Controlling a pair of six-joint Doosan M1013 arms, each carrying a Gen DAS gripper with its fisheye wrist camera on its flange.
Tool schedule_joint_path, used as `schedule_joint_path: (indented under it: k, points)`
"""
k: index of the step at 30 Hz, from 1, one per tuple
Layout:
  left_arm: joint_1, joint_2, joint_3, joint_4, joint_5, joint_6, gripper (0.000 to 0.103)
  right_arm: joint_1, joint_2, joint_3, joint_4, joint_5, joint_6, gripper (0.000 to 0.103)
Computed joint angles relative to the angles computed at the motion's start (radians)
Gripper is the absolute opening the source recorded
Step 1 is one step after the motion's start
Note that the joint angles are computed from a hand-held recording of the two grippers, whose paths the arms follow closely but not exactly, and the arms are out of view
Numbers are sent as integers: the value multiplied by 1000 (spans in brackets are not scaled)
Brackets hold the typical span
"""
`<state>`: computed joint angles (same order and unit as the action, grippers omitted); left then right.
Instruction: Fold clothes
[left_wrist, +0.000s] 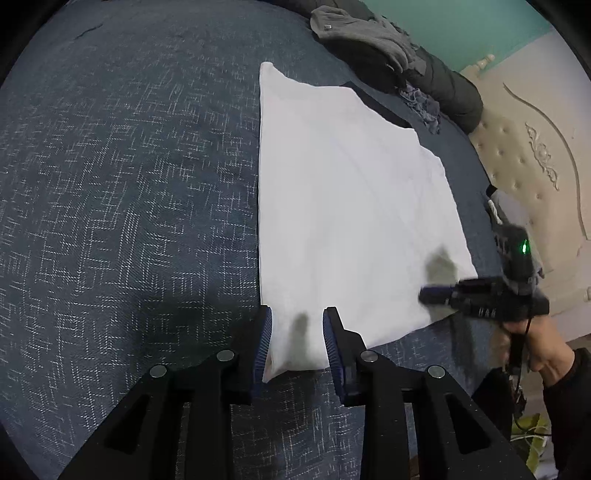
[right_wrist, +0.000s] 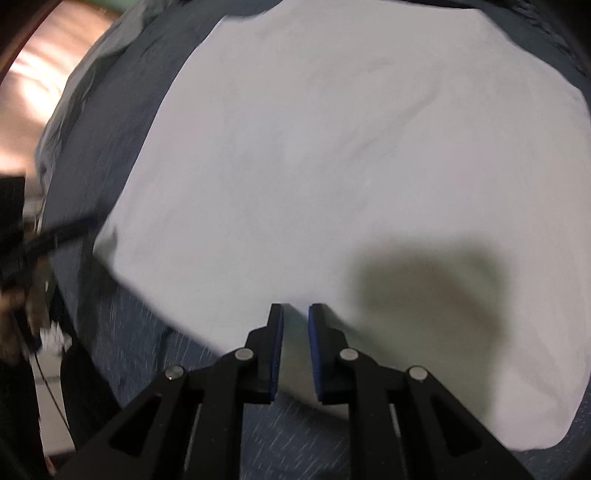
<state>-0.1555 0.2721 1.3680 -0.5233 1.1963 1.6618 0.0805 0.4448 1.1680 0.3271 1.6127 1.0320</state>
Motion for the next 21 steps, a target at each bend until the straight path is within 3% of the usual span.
schedule_joint_path:
  k: [6, 10, 21]
  points:
    - [2, -1, 2, -10, 5, 8, 34, -14, -16, 22, -20, 42, -29, 13]
    - [3, 1, 5, -28, 2, 11, 34, -12, 0, -15, -25, 11, 3, 13]
    - [22, -4, 17, -68, -9, 24, 35, 9, 128, -223, -43, -51, 155, 13]
